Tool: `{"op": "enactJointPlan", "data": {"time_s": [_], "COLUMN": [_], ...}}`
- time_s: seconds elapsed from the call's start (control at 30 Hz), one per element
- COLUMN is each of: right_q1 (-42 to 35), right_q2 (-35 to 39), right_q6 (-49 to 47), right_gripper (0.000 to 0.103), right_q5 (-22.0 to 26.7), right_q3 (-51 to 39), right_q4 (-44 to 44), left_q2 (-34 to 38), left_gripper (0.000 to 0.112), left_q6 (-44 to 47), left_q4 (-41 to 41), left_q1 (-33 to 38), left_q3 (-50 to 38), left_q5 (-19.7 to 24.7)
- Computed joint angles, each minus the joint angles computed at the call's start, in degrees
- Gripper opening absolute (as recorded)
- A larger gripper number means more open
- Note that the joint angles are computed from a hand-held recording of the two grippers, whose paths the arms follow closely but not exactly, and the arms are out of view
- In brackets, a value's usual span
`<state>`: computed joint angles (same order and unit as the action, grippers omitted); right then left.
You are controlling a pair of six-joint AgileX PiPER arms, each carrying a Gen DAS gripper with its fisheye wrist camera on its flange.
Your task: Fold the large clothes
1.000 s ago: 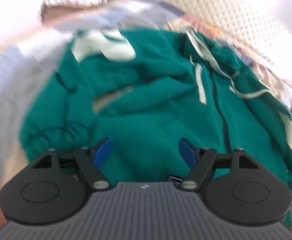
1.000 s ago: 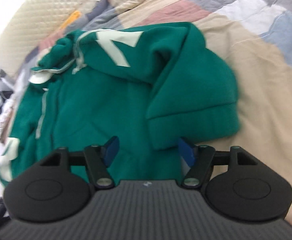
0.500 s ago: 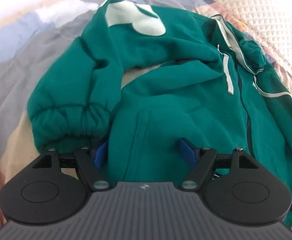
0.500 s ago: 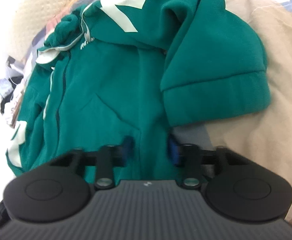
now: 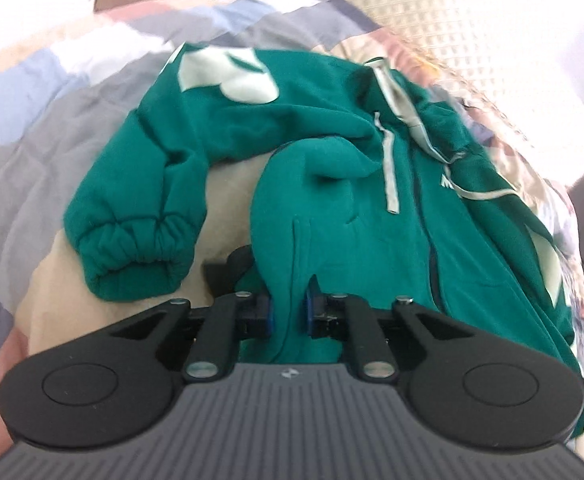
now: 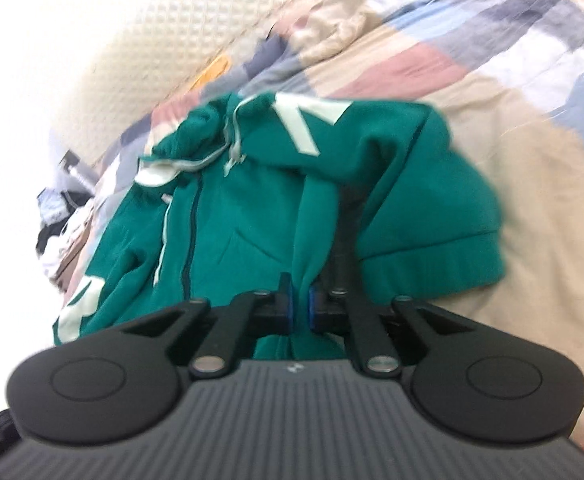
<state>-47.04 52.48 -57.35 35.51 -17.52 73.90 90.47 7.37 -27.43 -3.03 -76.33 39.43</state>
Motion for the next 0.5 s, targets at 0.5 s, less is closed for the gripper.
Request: {"op": "enactJointPlan", "data": {"time_s": [0.5], "right_q1": [9.45], "right_q2": [-3.83], "right_q6": [9.86], "right_gripper": [0.014], "right_q5": [-13.43], "right_q3": [0.72], "right_q4": [-4.73], "left_q2": [-5.15], "left_gripper": [0.056], "left_q6": [-14.53], "left_q4": [18.56], "left_q1": [-7.63], "left_q3": [1.20], "left_q5": [-5.19]}}
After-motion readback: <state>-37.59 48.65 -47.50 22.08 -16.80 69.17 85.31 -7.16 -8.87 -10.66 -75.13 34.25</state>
